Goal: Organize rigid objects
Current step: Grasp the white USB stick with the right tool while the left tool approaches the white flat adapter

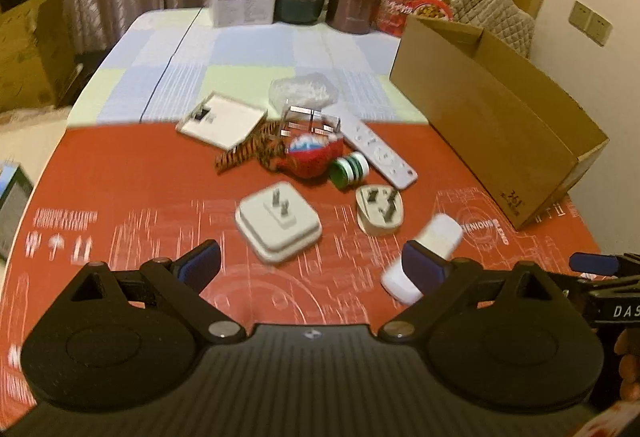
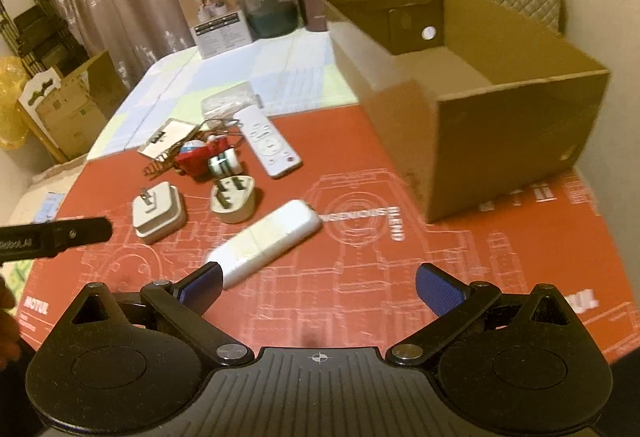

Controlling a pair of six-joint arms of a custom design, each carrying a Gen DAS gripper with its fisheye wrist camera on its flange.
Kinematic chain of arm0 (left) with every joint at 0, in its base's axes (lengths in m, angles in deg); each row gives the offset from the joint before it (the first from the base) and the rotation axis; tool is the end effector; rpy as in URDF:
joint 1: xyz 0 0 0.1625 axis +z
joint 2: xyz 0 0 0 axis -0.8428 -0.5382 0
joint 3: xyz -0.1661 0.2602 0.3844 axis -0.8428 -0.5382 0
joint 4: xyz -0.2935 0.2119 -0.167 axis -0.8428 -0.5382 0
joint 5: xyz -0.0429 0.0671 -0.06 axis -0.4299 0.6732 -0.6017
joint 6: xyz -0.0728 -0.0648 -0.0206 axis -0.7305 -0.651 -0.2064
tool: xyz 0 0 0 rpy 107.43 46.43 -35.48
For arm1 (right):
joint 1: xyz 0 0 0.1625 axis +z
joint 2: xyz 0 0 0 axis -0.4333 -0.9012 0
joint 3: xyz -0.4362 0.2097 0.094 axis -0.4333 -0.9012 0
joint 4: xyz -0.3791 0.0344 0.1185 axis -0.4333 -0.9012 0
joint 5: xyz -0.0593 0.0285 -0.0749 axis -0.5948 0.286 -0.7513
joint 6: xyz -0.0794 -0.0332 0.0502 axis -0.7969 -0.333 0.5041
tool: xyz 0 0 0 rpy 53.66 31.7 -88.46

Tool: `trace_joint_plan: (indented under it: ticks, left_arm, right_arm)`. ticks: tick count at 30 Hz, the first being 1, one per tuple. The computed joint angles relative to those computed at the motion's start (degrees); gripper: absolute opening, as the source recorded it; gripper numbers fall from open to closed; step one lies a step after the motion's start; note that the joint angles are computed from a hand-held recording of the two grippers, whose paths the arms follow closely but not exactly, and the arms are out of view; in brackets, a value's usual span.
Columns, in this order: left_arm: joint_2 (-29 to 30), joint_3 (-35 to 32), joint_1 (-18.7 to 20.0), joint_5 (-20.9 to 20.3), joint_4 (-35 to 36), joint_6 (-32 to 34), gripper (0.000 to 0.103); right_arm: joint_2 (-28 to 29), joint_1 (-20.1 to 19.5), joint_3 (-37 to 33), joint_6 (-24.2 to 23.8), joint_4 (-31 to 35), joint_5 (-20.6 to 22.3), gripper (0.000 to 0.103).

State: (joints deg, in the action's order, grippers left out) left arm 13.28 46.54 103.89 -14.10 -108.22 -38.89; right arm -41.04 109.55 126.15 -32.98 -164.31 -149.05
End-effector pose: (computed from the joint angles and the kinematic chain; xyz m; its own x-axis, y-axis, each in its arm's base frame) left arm -0.1992 -0.5294 0.0631 -0.7715 -0.2311 -0.5927 0.2882 0.7037 -0.6494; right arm 0.0539 -0.5968 0.1719 -0.7954 -0.4201 0.4369 -0.5674 0.7696 -0.2929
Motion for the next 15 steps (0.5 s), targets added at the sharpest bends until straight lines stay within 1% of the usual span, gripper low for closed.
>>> trace_joint_plan:
  ticks: [1,3,5,6,8,12,15]
  left_arm:
    - [0.11,-0.34,0.73,0.01,-1.08,2.69,0.095]
    - [-0.15,-1.45,1.96,-0.38,0.2,4.45,0.095]
    - [0.38,-2.34,3.14,-0.91,-1.91,8.63,0.095]
    - [0.58,-2.68,3.5,-1.02,-2.43,9.6,0.095]
    - [0.92,-3.38,4.7,-1.96,-3.9,11.28,0.095]
    - [2.28,-3.69,6.51,-2.47,-9.14,14.58,0.095]
    - [3.04,-3.53,7.48,-3.14,-12.42,14.86,0.095]
  right_arm:
    - [0.61,0.06,-0.25,0.29,-0.15,0.03,0.1]
    - [2.05,0.08,-1.02,1.43,0.19,0.38,0.1]
    - [3.41,0.14,-1.72,3.23,0.54,0.57,0.099]
    - [4.2,0.24,-2.25,4.05,0.93,0.6,0.094]
    - [5.54,0.5,-3.02,5.14,1.16,0.28,0.089]
    - [8.26,0.63,-4.29,7.34,0.89,0.21,0.084]
    - [9.68,0.62,-4.93,8.93,1.29,0.02,0.081]
